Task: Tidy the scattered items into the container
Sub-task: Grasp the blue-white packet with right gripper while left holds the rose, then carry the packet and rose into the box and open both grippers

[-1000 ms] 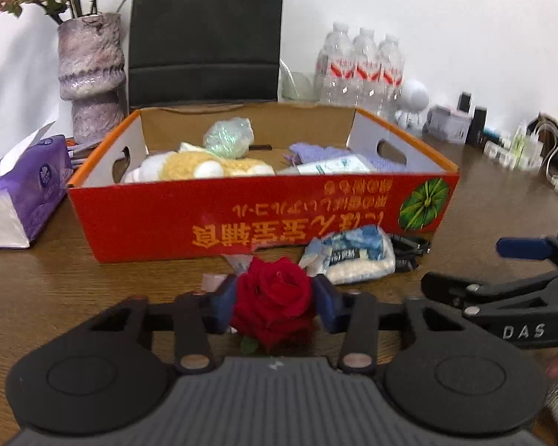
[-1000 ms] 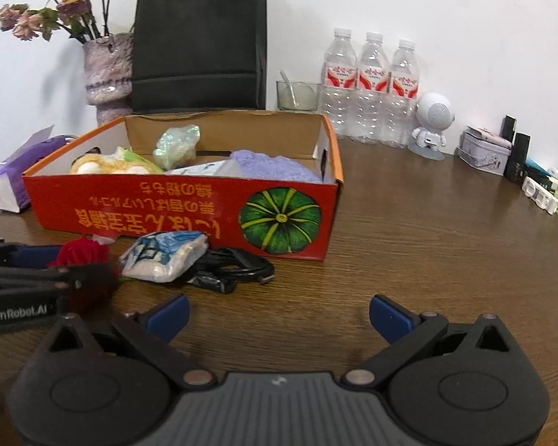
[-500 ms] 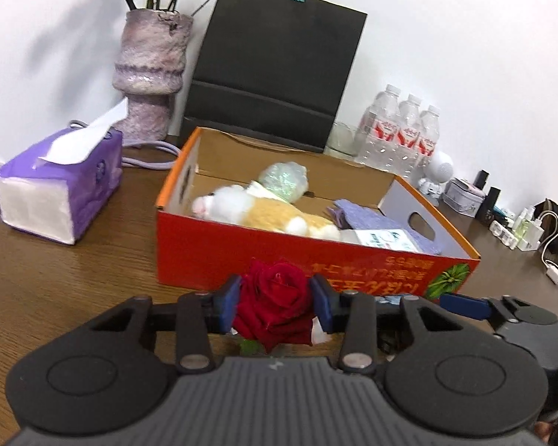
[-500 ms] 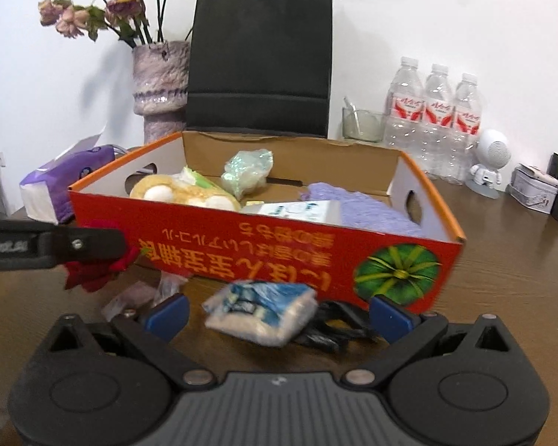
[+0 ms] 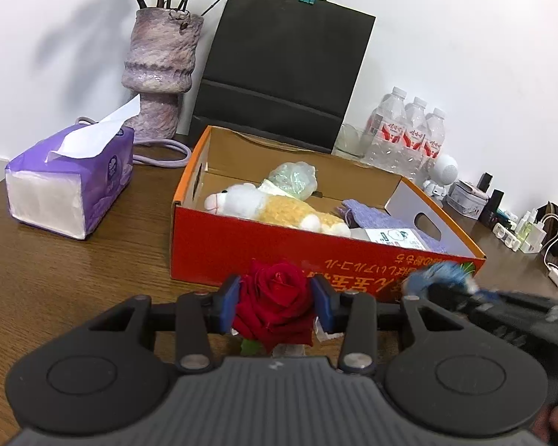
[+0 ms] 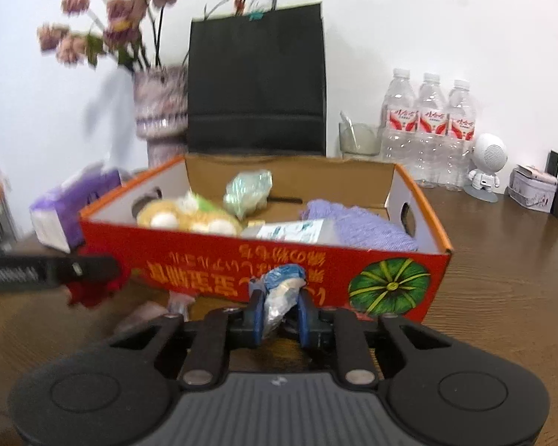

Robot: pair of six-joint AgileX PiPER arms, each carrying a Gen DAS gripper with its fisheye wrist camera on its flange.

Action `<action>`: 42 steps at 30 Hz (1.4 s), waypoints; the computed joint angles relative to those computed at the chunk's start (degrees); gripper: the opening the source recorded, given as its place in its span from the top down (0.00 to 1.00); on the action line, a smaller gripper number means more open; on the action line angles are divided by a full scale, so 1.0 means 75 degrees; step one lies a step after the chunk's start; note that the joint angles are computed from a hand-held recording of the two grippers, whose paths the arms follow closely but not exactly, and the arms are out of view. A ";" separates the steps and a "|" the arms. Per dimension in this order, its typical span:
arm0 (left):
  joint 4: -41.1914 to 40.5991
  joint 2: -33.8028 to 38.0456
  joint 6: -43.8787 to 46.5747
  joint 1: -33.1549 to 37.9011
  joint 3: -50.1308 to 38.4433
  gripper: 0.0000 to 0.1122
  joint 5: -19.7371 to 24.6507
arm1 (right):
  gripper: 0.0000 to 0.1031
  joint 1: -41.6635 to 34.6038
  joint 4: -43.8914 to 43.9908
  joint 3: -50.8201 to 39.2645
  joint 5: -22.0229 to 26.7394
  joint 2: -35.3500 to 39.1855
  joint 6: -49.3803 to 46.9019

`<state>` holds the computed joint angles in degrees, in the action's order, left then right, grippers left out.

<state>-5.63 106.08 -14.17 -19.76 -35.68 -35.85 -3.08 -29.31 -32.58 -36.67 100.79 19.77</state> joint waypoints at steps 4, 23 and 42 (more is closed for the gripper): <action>-0.0252 0.0063 0.0229 -0.0142 -0.0011 0.62 -0.0031 | 0.95 -0.0650 -0.1102 0.0269 -0.0510 -0.0454 0.0843; -0.0713 -0.0765 0.0949 -0.0564 -0.0461 0.62 0.0468 | 0.95 -0.0734 -0.2095 -0.0118 -0.0134 -0.1011 0.1921; -0.4497 0.1474 0.4131 -0.0731 -0.4058 0.62 0.1485 | 0.95 0.0139 -0.2205 -0.3559 0.1643 0.0977 0.3122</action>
<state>-39.35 117.13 16.81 -25.24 -66.11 -24.71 -2.03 -45.84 -59.27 -24.34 108.12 43.18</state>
